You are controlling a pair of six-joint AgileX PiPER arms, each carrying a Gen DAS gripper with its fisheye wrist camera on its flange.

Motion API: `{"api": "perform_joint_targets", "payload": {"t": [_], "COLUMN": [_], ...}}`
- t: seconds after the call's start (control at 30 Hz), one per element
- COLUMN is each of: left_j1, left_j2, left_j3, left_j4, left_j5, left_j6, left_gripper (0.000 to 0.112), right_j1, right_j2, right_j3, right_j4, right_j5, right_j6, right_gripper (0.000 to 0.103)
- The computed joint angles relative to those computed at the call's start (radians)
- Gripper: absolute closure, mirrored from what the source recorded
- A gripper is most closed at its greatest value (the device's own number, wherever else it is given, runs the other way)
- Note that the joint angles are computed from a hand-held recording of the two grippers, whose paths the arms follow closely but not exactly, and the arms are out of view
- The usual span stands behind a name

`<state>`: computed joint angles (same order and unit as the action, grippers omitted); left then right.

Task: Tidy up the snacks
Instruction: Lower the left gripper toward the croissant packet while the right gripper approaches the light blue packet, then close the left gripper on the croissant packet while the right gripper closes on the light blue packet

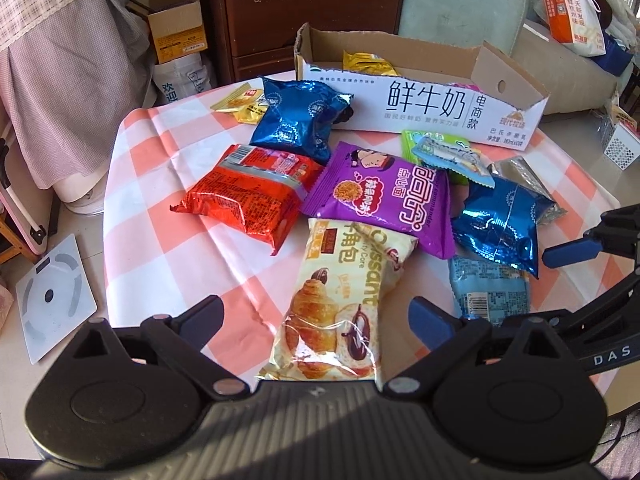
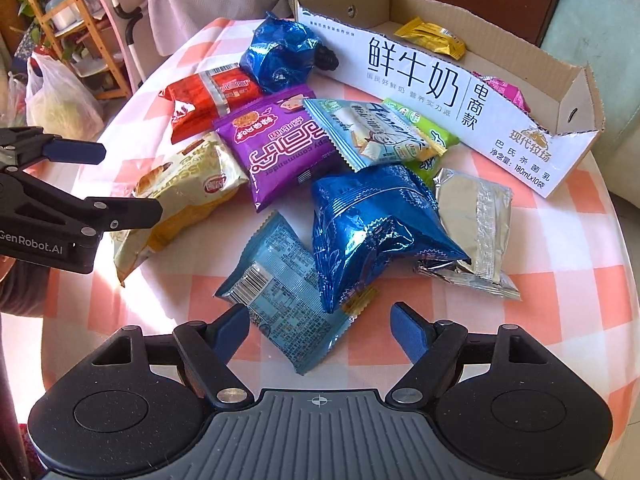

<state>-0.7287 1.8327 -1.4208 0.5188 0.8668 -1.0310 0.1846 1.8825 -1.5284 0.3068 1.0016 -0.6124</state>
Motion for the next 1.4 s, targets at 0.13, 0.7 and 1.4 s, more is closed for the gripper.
{"api": "perform_joint_targets", "payload": {"t": [0.13,0.7,1.4], "left_j1": [-0.01,0.028,0.027], "left_j2": [0.016,0.012,0.09], "left_j3": [0.0,0.029,-0.018], "left_j4": [0.029,0.001,0.025], "left_j5": [-0.015,-0.068,-0.055], "left_j6": [0.007,0.013,0.045], "left_gripper": [0.014,0.02,0.021], "right_j1": [0.006,0.019,0.091], "right_j2": [0.028,-0.018,-0.011], "right_j3": [-0.009,0.028,0.103], "right_j4": [0.017,0.157,0.138], "right_j5": [0.003,0.061,-0.095], "right_j6": [-0.013,-0.297,-0.46], "right_gripper": [0.024,0.025,0.023]}}
